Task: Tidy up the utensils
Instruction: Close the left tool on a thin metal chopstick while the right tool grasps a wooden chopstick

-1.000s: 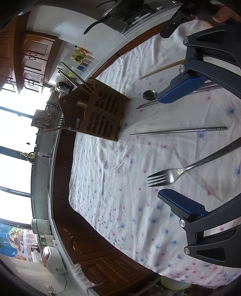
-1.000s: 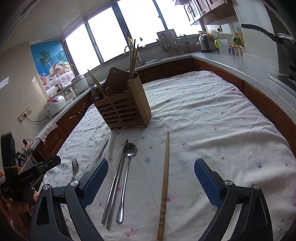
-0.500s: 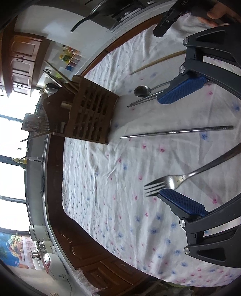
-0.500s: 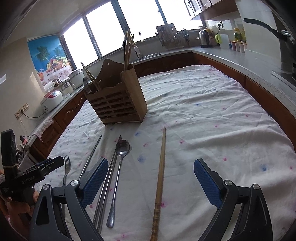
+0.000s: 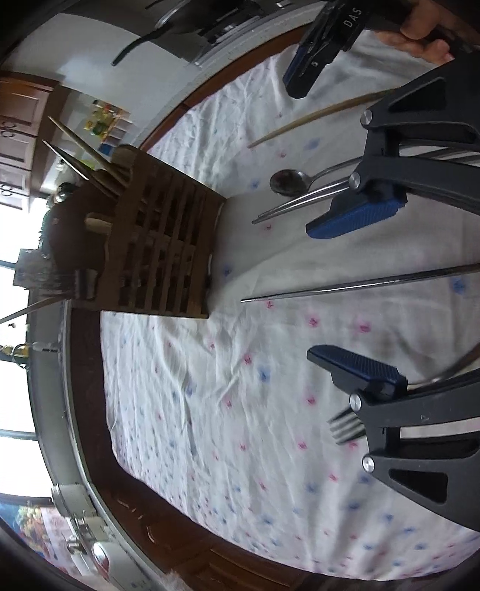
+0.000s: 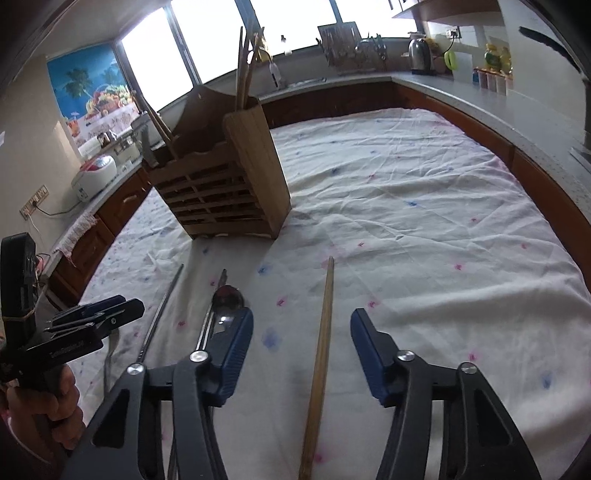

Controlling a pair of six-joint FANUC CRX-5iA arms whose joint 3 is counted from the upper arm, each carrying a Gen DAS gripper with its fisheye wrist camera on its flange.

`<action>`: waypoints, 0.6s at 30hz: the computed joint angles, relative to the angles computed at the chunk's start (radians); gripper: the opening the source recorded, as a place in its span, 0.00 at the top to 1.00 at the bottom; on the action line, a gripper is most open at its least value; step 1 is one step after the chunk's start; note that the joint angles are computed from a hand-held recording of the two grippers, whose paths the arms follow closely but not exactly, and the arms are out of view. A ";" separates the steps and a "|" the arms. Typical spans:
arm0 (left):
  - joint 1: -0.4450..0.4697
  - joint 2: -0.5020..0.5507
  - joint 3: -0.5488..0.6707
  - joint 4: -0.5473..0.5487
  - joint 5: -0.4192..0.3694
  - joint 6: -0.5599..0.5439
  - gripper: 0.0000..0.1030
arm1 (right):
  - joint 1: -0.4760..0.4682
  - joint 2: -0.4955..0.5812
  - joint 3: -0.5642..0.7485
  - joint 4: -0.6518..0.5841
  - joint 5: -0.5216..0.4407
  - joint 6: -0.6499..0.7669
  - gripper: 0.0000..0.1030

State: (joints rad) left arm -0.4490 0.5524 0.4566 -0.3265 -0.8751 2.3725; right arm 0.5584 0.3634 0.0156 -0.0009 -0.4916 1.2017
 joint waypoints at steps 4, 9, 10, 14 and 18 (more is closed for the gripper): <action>0.038 0.060 0.053 0.084 -0.017 -0.081 0.61 | -0.003 0.060 0.075 0.010 -0.068 0.019 0.58; 0.060 0.124 0.122 0.140 -0.044 -0.149 0.63 | 0.003 0.137 0.144 0.084 -0.154 -0.031 0.70; 0.065 0.140 0.139 0.161 -0.056 -0.171 0.63 | 0.010 0.134 0.123 0.129 -0.131 -0.053 0.71; 0.057 0.196 0.233 0.140 -0.130 -0.204 0.66 | 0.025 0.148 0.122 0.204 -0.140 -0.079 0.73; 0.046 0.241 0.314 0.100 -0.190 -0.216 0.78 | 0.025 0.146 0.107 0.225 -0.122 -0.087 0.76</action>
State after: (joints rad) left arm -0.4025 0.7929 0.7703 -0.2268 -1.0648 2.1560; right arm 0.5835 0.5091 0.1228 0.2241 -0.6132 1.1149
